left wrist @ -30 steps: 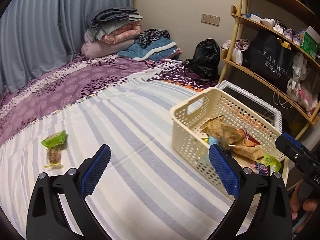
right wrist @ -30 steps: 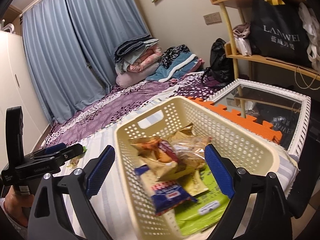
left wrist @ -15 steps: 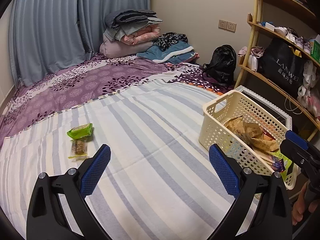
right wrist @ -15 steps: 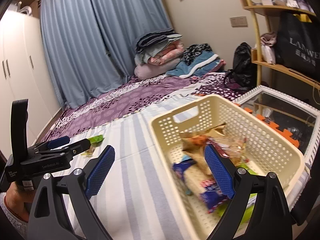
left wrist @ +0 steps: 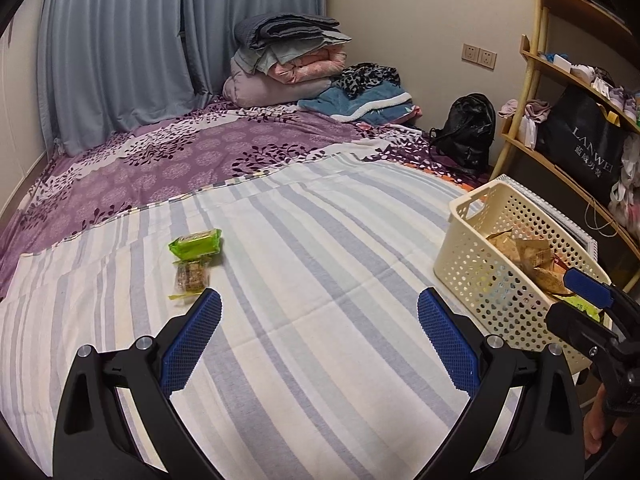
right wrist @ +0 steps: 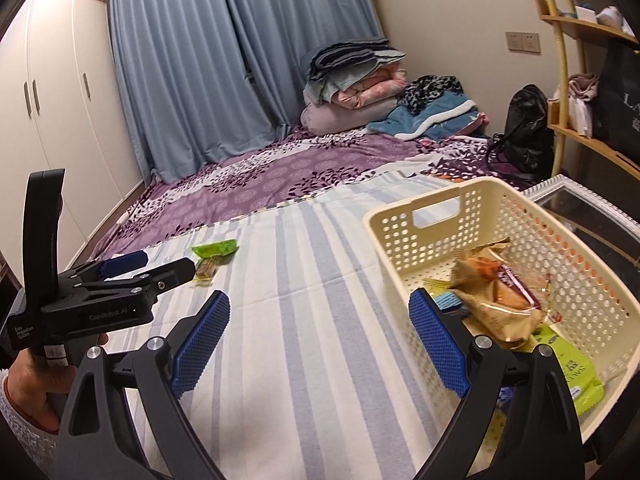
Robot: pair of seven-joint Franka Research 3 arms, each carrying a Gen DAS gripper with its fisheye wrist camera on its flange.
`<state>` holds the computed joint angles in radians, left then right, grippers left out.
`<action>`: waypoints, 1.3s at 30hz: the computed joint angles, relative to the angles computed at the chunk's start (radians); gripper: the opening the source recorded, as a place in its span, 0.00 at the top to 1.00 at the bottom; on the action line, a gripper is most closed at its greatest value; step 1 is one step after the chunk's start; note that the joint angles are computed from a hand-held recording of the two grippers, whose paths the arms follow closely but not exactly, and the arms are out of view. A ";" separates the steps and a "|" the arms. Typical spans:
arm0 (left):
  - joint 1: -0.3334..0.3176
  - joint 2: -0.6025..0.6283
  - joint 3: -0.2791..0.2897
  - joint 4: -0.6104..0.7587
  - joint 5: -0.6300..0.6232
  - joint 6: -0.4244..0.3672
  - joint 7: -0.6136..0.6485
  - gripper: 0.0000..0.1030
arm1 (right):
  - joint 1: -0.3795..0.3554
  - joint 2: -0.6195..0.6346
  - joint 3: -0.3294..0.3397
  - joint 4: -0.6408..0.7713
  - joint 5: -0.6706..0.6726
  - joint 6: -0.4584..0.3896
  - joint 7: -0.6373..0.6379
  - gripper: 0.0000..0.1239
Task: Organize snacks
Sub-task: 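Withdraw both tools from the basket toward the remaining snacks, then grasp the clear cookie packet with the left tool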
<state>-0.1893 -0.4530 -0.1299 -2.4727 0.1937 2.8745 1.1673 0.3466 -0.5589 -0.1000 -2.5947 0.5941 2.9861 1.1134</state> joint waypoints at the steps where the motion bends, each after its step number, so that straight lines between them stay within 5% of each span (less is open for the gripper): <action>1: 0.002 -0.001 0.002 -0.003 0.000 -0.001 0.000 0.03 | 0.004 0.005 0.002 0.003 -0.001 -0.003 -0.001 0.27; 23: 0.119 0.072 0.070 -0.047 -0.027 0.027 0.001 0.03 | 0.061 0.148 0.037 0.074 0.068 -0.064 -0.062 0.27; 39: 0.169 0.330 0.095 0.107 -0.117 0.045 0.109 0.03 | 0.039 0.309 0.089 0.183 0.119 -0.092 -0.101 0.27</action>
<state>-0.0199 -0.1232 -0.0348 -2.3654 0.0770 2.9199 1.2764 0.3855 -0.2504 -0.0109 -2.4117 0.7129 2.8946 1.0121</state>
